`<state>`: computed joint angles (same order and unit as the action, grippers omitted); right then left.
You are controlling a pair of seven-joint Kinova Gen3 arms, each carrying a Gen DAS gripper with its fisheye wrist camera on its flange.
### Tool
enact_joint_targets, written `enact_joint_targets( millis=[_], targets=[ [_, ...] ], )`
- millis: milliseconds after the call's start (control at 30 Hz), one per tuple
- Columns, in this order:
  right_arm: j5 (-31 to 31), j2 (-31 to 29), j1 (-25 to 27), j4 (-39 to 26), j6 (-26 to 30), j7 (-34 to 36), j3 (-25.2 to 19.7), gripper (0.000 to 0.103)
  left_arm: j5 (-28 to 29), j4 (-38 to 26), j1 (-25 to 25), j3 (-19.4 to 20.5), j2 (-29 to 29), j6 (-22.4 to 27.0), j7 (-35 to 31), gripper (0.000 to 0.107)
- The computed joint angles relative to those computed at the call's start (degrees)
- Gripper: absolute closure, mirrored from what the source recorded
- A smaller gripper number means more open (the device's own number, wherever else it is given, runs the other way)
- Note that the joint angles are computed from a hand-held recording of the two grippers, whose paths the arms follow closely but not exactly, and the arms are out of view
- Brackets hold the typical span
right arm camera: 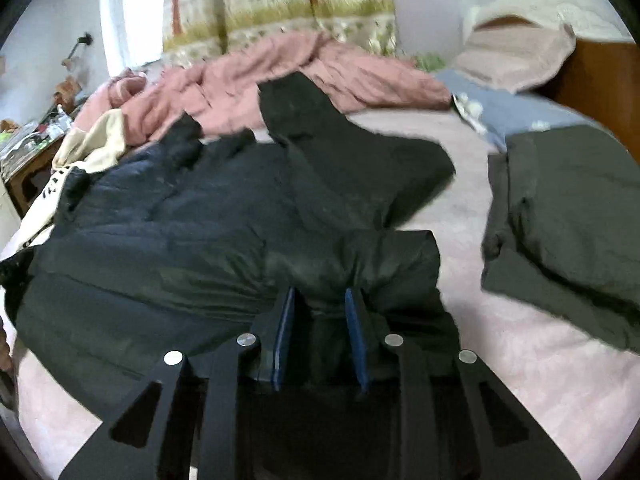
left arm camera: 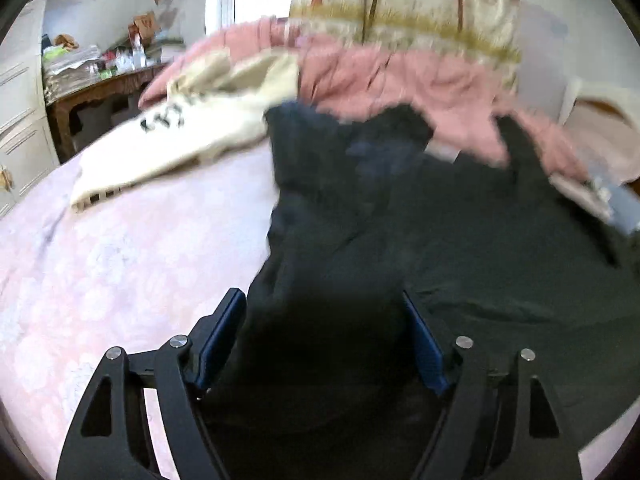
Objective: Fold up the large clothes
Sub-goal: 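Open both grippers and release the folded coat section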
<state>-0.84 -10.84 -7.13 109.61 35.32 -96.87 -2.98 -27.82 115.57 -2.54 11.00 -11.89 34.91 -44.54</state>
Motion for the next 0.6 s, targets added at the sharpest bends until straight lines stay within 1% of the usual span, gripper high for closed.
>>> enact_joint_targets(
  millis=[33, 100, 167, 200, 233, 300, 367, 400, 433, 500, 533, 567, 600],
  targets=[
    [-1.64, 0.56, -0.40, -0.48, 0.99, 1.00, 1.30, 0.075, 2.33, -0.39, 1.51, -2.43, 1.07, 0.20, -1.72, 0.030],
    [-2.91, 1.38, 0.02, -1.38, 3.13, 1.28, 1.88, 0.075, 6.01, -1.09, 4.36, -6.78, 1.66, 0.56, -3.88, 0.030],
    [-5.04, 1.58, 0.24, -1.73, 5.84, 2.77, 3.00, 0.075, 6.97, -1.27, 5.09, -7.63, 1.60, 1.04, -4.89, 0.028],
    [-5.07, 1.25, 0.48, -1.58, 6.31, 2.80, 2.83, 0.075, 6.37, -1.04, 4.45, -6.70, 1.50, 1.22, -4.47, 0.028],
    [-4.55, 0.82, 0.75, -1.21, 6.46, 2.35, 2.33, 0.075, 5.23, -0.88, 3.16, -4.75, 1.26, 1.80, -3.20, 0.028],
    [-3.21, -0.08, 1.11, -0.58, 7.06, 1.15, 1.30, 0.075, 2.55, 1.10, -1.36, 0.28, -0.78, 0.42, -0.49, 0.028],
    [-2.22, -1.68, 2.28, 0.39, 7.73, -0.01, -0.52, 0.075, -2.08, 4.48, -6.59, 5.35, -6.01, -3.96, 3.90, 0.031],
    [-1.73, -2.65, 2.71, 1.00, 7.61, -0.47, -1.20, 0.075, -4.41, 6.12, -9.06, 7.53, -8.67, -6.28, 6.10, 0.032],
    [-0.59, -3.60, 3.91, 1.67, 7.05, -1.87, -2.94, 0.075, -6.74, 6.97, -10.52, 9.11, -11.32, -8.35, 8.11, 0.031],
    [3.82, -6.59, 7.59, 4.24, 3.23, -6.53, -8.25, 0.074, -11.40, 8.85, -14.20, 12.26, -16.57, -11.90, 11.32, 0.028],
    [6.15, -9.06, 9.83, 5.51, 0.90, -8.69, -10.91, 0.074, -13.10, 9.50, -14.94, 12.91, -18.26, -12.66, 13.40, 0.028],
    [8.48, -10.69, 11.94, 6.53, -1.43, -11.02, -13.56, 0.074, -13.87, 10.00, -14.63, 12.74, -18.92, -13.19, 15.03, 0.028],
    [10.81, -12.20, 12.99, 7.55, -3.76, -13.25, -15.35, 0.074, -13.72, 10.04, -13.28, 11.85, -18.71, -13.12, 15.80, 0.028]
  ],
)
